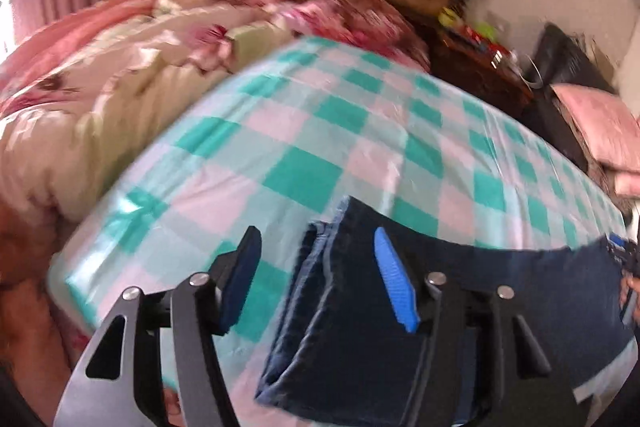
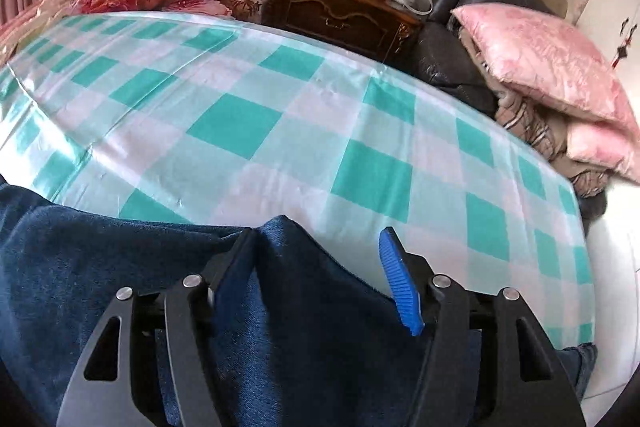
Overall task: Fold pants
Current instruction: 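Pull the edge straight with the left tool and open it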
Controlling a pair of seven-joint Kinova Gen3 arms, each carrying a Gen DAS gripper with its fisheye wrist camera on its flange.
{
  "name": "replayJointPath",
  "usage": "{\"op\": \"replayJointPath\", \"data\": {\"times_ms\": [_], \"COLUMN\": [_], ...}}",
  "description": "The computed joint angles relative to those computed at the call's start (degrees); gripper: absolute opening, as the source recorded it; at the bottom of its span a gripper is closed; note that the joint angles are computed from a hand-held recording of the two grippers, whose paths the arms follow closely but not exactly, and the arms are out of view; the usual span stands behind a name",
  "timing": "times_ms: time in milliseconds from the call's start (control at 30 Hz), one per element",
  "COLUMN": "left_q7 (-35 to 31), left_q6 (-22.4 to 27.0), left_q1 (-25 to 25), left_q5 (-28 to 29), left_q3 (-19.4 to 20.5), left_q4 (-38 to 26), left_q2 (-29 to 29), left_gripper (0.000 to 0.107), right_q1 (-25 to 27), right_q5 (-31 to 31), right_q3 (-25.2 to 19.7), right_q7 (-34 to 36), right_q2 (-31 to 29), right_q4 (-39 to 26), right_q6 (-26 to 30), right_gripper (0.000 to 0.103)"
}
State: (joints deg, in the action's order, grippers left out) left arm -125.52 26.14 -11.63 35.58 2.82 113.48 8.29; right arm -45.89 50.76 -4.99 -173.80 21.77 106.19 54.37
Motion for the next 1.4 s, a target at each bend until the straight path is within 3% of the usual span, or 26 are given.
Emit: {"op": "replayJointPath", "data": {"times_ms": [67, 133, 167, 267, 333, 367, 400, 500, 567, 667, 733, 767, 800, 900, 1000, 1100, 1167, 1267, 1400], "left_q7": [-0.05, 2.65, 3.11, 4.11, 2.23, 1.02, 0.71, -4.56, -7.11, -4.15, 0.51, 2.78, 5.10, 7.53, 3.28, 3.10, 3.03, 4.86, 14.04], "left_q6": [2.52, 6.38, 7.76, 9.67, 7.38, 6.50, 6.55, 5.81, 4.42, 4.43, 1.77, 0.07, -0.70, 0.24, 1.36, 3.13, -0.16, -4.01, -12.21], "left_q1": [1.46, 6.38, 8.41, 12.80, 15.00, 14.51, 12.96, 5.75, 5.05, 11.23, 14.94, 15.36, 14.73, 7.72, 3.18, -2.61, -7.59, -10.74, -4.48], "left_q5": [1.06, -1.48, -2.60, -0.38, 1.47, 3.28, 5.61, 11.48, 11.29, 5.86, 1.51, -0.82, -3.15, -5.62, -1.08, 0.25, 0.94, 3.12, -3.84], "left_q3": [-1.14, -5.69, -8.34, -15.78, -20.22, -20.96, -20.64, -16.66, -15.39, -19.09, -20.23, -19.39, -17.99, -11.80, -10.07, -6.41, -1.13, 6.69, 17.31], "left_q4": [-1.83, -5.39, -6.32, -6.37, -5.07, -3.65, -2.23, 3.17, 6.97, 10.02, 11.22, 11.57, 11.83, 12.14, 13.40, 13.74, 15.97, 19.06, 22.42], "left_q2": [2.21, 5.41, 6.15, 5.08, 4.97, 4.03, 2.02, -4.62, -8.29, -10.73, -10.46, -9.42, -9.05, -10.32, -12.91, -12.12, -13.51, -19.18, -23.22], "left_gripper": [0.058, 0.011, 0.002, 0.002, 0.007, 0.044, 0.071, 0.069, 0.061, 0.048, 0.036, 0.016, 0.008, 0.005, 0.005, 0.013, 0.040, 0.040, 0.040], "right_q1": [-0.13, -0.49, -0.22, 0.11, 0.03, 0.61, 1.71, -1.34, -5.71, -7.95, -11.61, -12.90, -14.30, -17.06, -19.74, -20.78, -20.69, -20.09, -19.15], "right_q5": [0.30, 0.75, 0.61, 0.54, 0.90, 0.56, 0.83, 4.01, 5.38, 4.28, 2.96, 2.03, 0.46, -3.82, -10.22, -13.76, -15.89, -17.53, -19.23], "right_q3": [0.20, 0.45, 0.34, 0.12, 0.10, -0.38, -1.84, -2.20, -2.67, -9.37, -13.27, -14.94, -16.71, -18.96, -20.96, -22.22, -22.26, -21.70, -21.71], "right_q7": [-1.52, -3.46, -3.65, -3.75, -3.77, -3.22, -3.61, -9.50, -14.16, -17.89, -20.36, -21.87, -24.20, -28.98, -34.42, -37.36, -38.29, -40.20, -43.79], "right_q2": [-0.27, -0.10, -0.34, -0.43, -0.14, -0.16, -0.33, -4.14, -8.86, -14.48, -14.97, -14.63, -14.64, -14.89, -15.90, -17.00, -16.76, -16.91, -17.10], "right_q4": [0.61, 0.92, 1.10, 1.12, 0.91, 0.63, 0.58, 2.88, 5.66, 9.46, 10.60, 10.67, 11.27, 12.96, 15.48, 17.60, 18.44, 19.47, 21.11], "right_q6": [-0.31, 0.33, 0.09, 0.24, 0.80, 0.89, 1.33, 4.33, 7.01, 8.27, 12.04, 14.26, 15.92, 18.81, 21.59, 22.42, 23.39, 23.81, 21.39], "right_gripper": [0.067, 0.073, 0.074, 0.077, 0.079, 0.079, 0.079, 0.079, 0.080, 0.080, 0.080, 0.080, 0.080, 0.080, 0.080, 0.080, 0.080, 0.080, 0.087]}}
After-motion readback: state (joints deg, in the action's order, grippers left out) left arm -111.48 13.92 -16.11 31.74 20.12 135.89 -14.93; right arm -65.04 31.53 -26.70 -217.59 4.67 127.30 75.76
